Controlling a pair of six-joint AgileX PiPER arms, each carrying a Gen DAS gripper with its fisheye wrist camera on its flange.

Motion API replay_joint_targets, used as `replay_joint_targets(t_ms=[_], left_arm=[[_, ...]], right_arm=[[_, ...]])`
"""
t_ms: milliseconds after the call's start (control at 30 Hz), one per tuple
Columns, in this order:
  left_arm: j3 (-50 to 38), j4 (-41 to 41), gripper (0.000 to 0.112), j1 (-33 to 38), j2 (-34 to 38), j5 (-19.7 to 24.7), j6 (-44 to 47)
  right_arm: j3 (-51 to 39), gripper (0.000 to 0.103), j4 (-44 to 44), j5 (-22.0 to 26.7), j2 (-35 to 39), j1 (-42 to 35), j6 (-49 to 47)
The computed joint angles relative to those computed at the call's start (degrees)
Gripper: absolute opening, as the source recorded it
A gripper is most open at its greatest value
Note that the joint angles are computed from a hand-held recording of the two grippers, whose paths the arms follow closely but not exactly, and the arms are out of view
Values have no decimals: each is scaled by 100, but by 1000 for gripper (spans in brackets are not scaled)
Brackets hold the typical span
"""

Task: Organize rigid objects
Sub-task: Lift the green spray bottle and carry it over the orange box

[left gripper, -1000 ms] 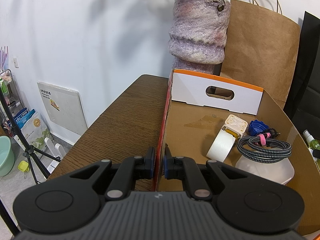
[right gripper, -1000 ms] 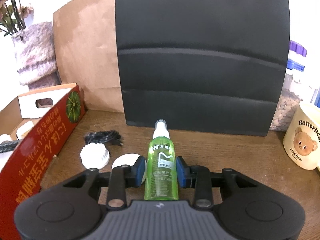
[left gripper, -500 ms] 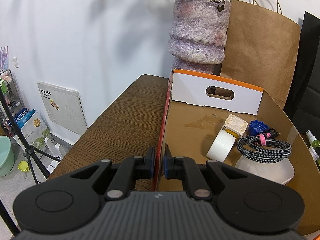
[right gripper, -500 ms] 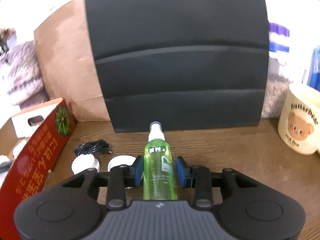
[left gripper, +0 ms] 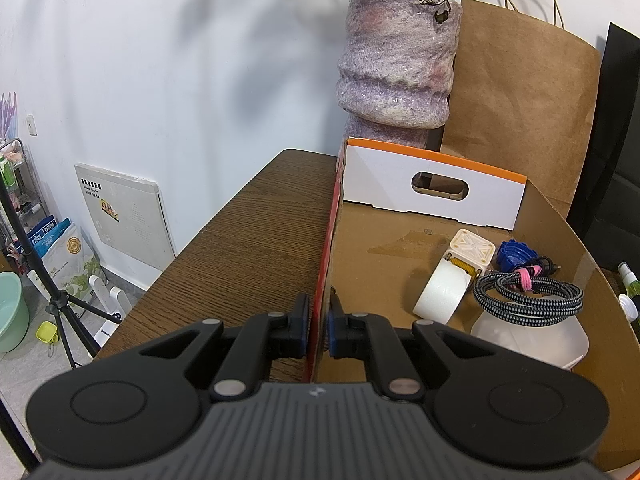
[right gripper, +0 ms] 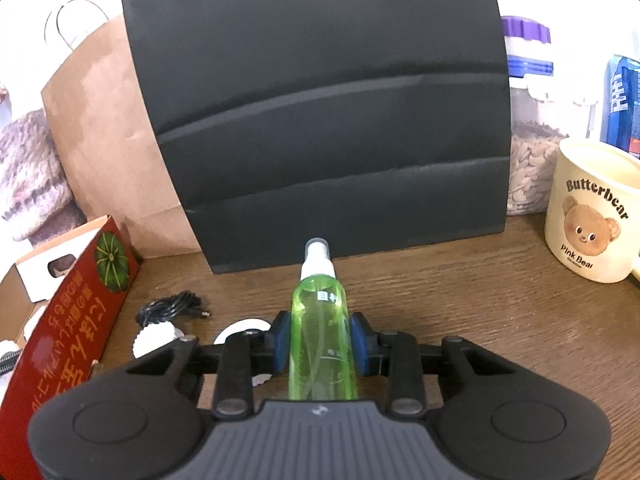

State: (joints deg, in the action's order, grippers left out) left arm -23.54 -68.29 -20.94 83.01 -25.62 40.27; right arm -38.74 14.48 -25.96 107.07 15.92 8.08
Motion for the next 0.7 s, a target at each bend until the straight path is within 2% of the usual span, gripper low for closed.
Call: replay_joint_targets(t_ms=[200, 500, 700], left_arm=[[-2, -19, 10, -4, -4, 0, 18], [-1, -26, 10, -12, -5, -3, 17], [0, -28, 10, -13, -5, -5, 19]], right_arm=[[1, 30, 550, 2, -38, 162, -613], [286, 30, 818, -353, -472, 426, -967], [432, 30, 1251, -569, -775, 895, -1341]])
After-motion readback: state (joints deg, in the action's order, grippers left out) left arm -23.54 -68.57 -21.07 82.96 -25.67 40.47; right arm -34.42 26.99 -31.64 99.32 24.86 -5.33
